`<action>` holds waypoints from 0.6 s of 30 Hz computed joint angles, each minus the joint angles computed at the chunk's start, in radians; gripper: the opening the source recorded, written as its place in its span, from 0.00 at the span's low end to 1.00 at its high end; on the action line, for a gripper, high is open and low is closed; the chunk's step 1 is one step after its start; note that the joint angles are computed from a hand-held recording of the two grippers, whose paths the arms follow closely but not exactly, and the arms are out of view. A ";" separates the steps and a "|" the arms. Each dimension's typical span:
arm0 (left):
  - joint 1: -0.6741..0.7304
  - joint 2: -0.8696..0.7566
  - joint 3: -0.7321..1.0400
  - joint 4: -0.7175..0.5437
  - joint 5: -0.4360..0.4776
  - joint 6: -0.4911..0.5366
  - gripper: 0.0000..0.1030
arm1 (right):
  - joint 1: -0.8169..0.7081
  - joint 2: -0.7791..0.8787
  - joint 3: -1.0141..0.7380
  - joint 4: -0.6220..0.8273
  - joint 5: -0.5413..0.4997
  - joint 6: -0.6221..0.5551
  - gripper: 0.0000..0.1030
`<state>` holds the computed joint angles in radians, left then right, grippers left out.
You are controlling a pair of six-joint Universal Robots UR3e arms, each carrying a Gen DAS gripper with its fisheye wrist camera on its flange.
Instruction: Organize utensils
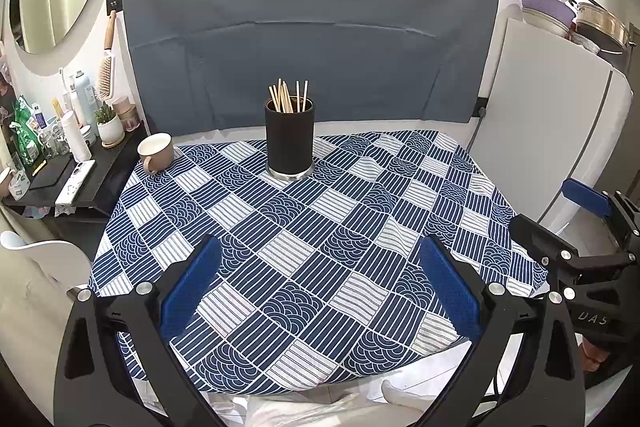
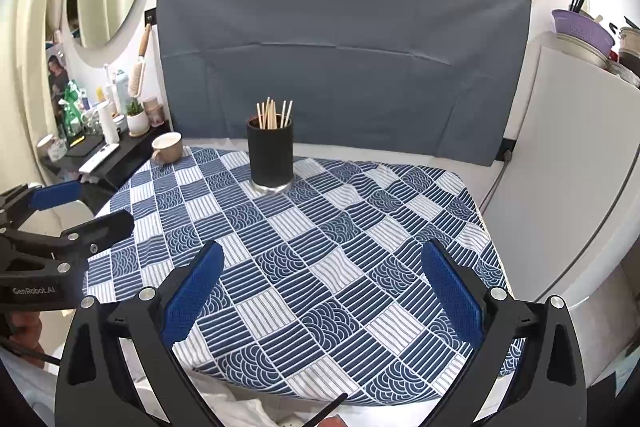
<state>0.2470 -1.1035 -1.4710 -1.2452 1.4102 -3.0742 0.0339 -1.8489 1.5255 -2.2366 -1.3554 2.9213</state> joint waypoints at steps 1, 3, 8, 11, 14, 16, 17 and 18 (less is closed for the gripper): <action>0.002 0.000 0.001 0.001 -0.001 0.002 0.94 | 0.003 0.001 0.001 -0.003 -0.004 0.003 0.92; -0.001 -0.004 0.007 0.002 0.006 0.002 0.94 | 0.008 0.002 -0.002 -0.004 -0.009 0.008 0.92; -0.008 -0.004 0.005 0.005 0.008 0.001 0.94 | 0.011 0.001 0.003 -0.015 -0.015 0.004 0.92; -0.001 -0.004 0.009 -0.001 0.001 0.001 0.94 | 0.011 0.001 0.003 -0.019 -0.014 0.012 0.92; -0.005 -0.005 0.013 0.003 0.009 -0.004 0.94 | 0.015 0.000 0.003 -0.030 -0.021 0.020 0.92; -0.008 -0.007 0.014 0.006 0.013 -0.003 0.94 | 0.015 -0.002 0.007 -0.038 -0.024 0.017 0.92; -0.011 -0.007 0.014 0.007 0.015 -0.003 0.94 | 0.015 0.000 0.006 -0.040 -0.025 0.015 0.92; -0.012 -0.008 0.014 0.007 0.015 -0.003 0.94 | 0.014 -0.002 0.008 -0.040 -0.025 0.015 0.92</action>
